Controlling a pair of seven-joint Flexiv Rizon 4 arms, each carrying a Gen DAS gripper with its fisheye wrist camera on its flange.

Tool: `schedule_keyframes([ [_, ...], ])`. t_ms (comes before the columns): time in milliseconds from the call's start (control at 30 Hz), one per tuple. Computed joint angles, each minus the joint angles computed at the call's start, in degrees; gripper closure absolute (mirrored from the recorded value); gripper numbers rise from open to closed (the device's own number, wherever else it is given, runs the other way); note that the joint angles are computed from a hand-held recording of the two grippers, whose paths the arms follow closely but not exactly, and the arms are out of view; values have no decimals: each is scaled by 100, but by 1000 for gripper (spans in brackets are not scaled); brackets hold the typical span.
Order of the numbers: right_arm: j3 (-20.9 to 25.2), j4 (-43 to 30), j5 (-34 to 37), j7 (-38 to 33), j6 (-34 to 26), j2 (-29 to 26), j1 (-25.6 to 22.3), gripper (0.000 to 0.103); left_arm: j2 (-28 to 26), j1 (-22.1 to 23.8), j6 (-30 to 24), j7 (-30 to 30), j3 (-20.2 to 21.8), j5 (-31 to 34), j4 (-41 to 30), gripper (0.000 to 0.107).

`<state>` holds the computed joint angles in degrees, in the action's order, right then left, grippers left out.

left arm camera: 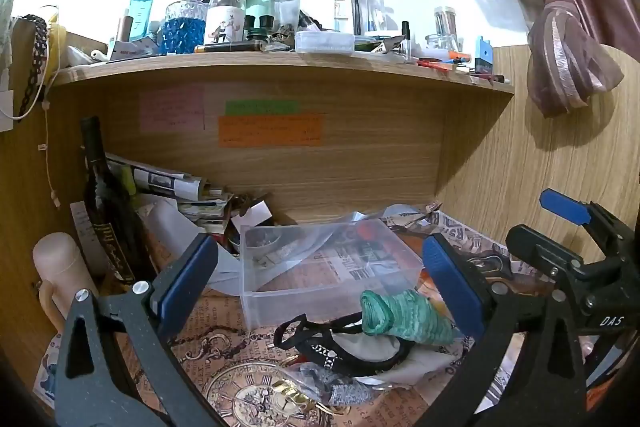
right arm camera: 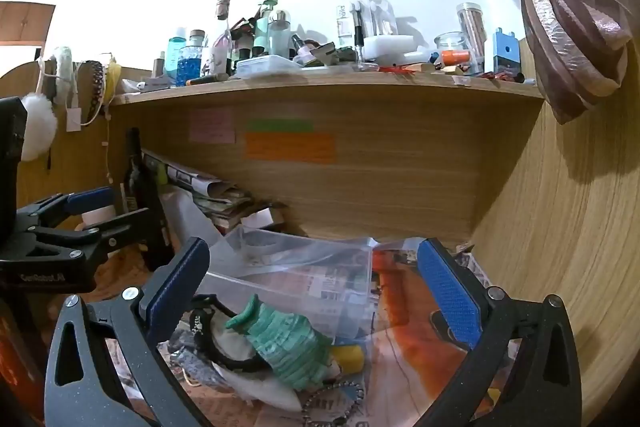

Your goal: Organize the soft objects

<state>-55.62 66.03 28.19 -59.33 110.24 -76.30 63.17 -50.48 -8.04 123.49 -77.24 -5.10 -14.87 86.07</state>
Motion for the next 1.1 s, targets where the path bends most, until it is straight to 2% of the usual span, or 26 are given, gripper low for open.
schedule_keyframes([
  [233,-301,37,150,212,-85,-139,123,0,-23,-34,-28,56,29,-43,-52,4],
  [267,-266,40,171,151,-95,-115,129,0,19,-28,38,29,18,-15,57,4],
  [300,-44,77,-181,203,8,24,64,0,20,-32,40,32,21,-15,60,4],
  [467,85,91,-122,62,83,74,26,0,15,-63,22,52,49,-82,35,4],
  [1100,202,-57,105,-156,35,76,-22,0,7,-44,36,62,29,-56,3,4],
])
